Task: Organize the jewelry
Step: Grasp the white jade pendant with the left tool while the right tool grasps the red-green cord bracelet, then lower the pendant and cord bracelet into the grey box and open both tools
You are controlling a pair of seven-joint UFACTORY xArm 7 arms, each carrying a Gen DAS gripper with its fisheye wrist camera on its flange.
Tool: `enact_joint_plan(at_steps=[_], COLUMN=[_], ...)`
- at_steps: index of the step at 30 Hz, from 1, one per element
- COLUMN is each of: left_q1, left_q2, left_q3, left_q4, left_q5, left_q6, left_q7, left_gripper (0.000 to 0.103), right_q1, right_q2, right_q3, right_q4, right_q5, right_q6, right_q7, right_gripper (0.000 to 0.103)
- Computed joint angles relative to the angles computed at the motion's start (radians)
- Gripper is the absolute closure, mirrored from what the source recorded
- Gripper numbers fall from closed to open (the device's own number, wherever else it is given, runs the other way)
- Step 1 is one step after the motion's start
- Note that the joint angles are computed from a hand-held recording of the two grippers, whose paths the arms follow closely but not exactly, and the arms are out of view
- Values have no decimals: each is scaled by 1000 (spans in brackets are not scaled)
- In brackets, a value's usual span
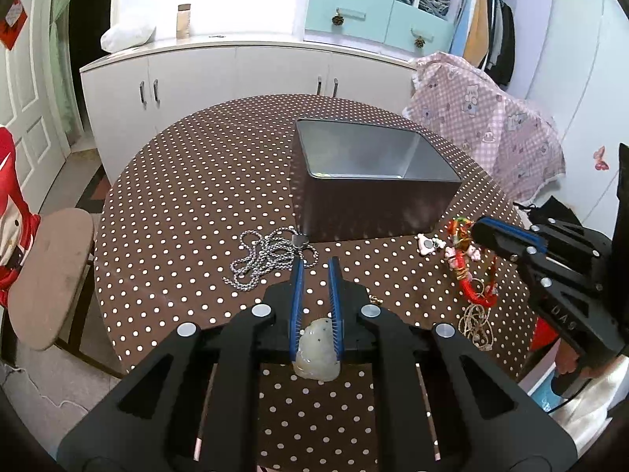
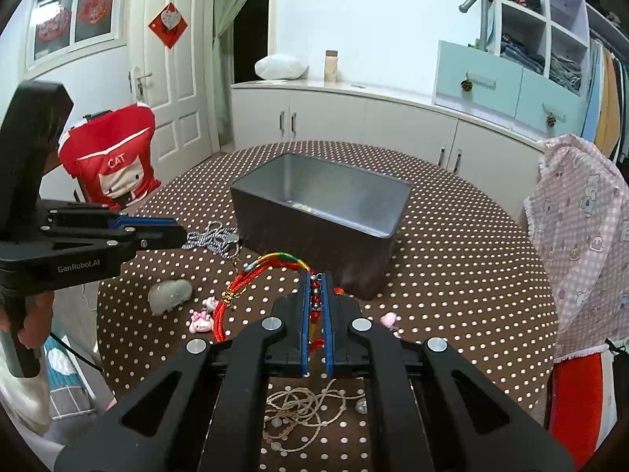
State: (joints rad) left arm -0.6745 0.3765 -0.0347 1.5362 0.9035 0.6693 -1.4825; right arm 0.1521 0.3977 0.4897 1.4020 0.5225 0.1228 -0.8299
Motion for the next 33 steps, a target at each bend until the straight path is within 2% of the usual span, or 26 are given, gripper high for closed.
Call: enact_joint_plan(at_steps=[3,4,5,6,7,9,12,14,16,17,18,19,20,23,27,33], left_q1=[1,4,13,26,6,-3,13,27,33,0,-22,-21,-3,-52,-34,-43], left_q2=[-15,-16,-21,-24,-36,-61,-56,-25,33,48,56,53,49,70,49,46], left_q3=[1,-3,-13,-30,-5,5,-20,-41,-65,-41,-28,-29,-49,-8,-4,8], left_q4=[-27,-31,-43,-50,-75,-118,-121,-95,-37,-13,-1,-4,-5,40,10,38], left_q5=[12,9,-16,-20,7,81,66,10,-59,-54,-30,-39,-51,-45,-63,-14], left_q6=[-15,-21,-21,-15,-39,-73,-52,-27,37,74,90,73,50,134,77,98], left_q7=[-19,-15,9,12,-27,-106,-74,10,121,140,143,157,173,188,160,147], left_gripper=[89,84,72,26,14,14,14,16,31,31,40,62,75,74,74,74], right_q1=[-16,-10,-3,-1,-2,-13,-2,-3,1,0,0,4,7,-5,-10,-10], right_q2=[2,3,3,7,10,10,10,12,11,11,11,11,10,9,5,7], right_q3=[17,9,-1,-3,-3,6,-7,-5,-8,-7,-8,-13,-17,-4,-2,-2], right_q4=[2,3,3,8,10,7,6,7,5,4,4,5,5,2,-2,13], right_q5=[14,12,8,6,8,17,10,13,14,15,15,12,10,20,30,36], right_q6=[1,0,0,2,6,11,17,21,18,18,19,20,20,18,14,6], right_q7=[-11,-4,7,11,15,10,22,19,21,21,21,26,30,21,17,18], right_gripper=[99,99,99,99,99,99,99,99,99,99,99,99,99,99,99,99])
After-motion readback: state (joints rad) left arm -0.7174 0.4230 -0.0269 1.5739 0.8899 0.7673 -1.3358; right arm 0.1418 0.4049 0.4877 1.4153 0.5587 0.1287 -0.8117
